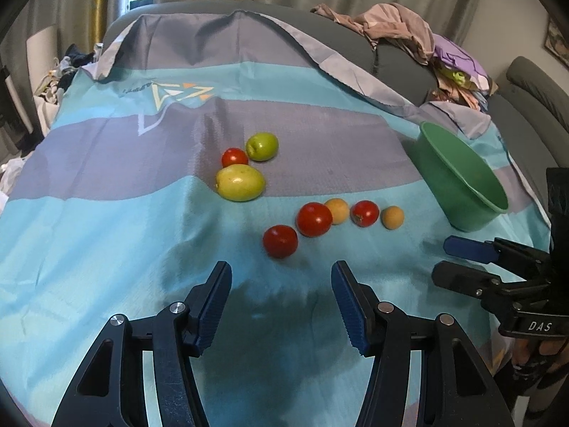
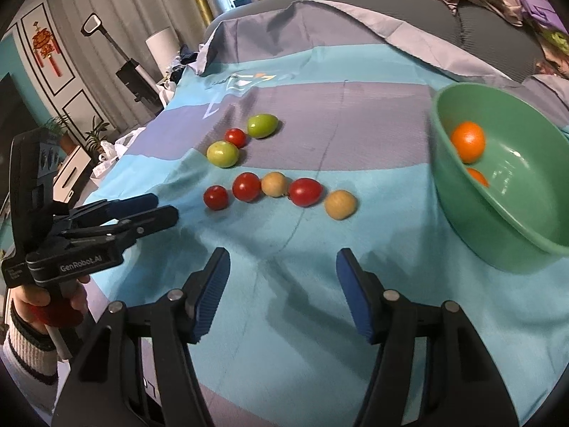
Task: Organize fruits
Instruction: 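Move both tools back toward the red tomatoes, then grasp a red tomato with the left tool while the right grasps another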
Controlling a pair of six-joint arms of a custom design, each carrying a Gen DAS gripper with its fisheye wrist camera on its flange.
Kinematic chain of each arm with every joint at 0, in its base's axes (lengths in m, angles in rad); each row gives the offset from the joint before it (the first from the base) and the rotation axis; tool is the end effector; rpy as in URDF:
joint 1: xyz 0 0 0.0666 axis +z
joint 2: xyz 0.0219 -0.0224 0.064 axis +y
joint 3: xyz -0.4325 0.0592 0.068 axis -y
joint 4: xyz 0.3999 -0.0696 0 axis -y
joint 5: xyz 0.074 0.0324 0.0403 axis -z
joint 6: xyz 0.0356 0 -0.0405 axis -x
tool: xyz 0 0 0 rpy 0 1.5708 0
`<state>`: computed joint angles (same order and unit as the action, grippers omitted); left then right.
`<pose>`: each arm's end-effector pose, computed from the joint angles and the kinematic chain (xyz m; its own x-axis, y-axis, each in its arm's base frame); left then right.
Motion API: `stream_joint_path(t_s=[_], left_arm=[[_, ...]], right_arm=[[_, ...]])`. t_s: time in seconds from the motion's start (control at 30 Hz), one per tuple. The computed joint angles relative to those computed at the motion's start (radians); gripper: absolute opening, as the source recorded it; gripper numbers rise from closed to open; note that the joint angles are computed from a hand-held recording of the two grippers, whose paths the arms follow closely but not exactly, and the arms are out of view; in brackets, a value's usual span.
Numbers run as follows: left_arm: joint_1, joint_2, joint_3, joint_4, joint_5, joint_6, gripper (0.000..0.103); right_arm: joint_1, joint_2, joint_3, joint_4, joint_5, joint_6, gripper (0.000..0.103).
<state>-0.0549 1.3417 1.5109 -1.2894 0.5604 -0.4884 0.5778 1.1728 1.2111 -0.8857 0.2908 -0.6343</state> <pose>0.4276 -0.0428 0.5407 -0.6635 0.4345 -0.6091 0.6669 0.7125 -0.2182 0.3308 0.2030 0.4898 -0.7216 0.2072 -0.6605 0.0787 0.9725 0.2192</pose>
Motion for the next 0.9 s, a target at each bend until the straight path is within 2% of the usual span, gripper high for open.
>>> stream_joint_path(t_s=[0.23,0.4,0.57,0.6,0.63,0.77,0.9], left_arm=[[-0.032,0.026,0.015,0.014,-0.015,0.005,0.058],[-0.061,0.055,0.026,0.009,-0.039,0.002,0.054],[-0.080,0.071,0.023,0.021,-0.082,0.004,0.053],[-0.082,0.073,0.023,0.024,-0.084,0.006,0.050],[-0.083,0.075,0.022,0.025,-0.087,0.004,0.042],[-0.087,0.086,0.027,0.022,-0.096,-0.003,0.039],[-0.088,0.092,0.033,0.020,-0.089,-0.004,0.028]], right_arm=[[-0.048,0.065,0.036,0.038,-0.057,0.069,0.049],[-0.086,0.123,0.067,0.028,-0.096,0.093,0.046],[-0.101,0.157,0.092,-0.014,-0.057,0.115,0.045],[-0.106,0.160,0.095,-0.017,-0.059,0.121,0.045],[-0.110,0.164,0.098,-0.019,-0.059,0.129,0.045],[-0.121,0.191,0.126,-0.046,-0.046,0.167,0.043],[-0.130,0.214,0.151,-0.067,-0.040,0.203,0.043]])
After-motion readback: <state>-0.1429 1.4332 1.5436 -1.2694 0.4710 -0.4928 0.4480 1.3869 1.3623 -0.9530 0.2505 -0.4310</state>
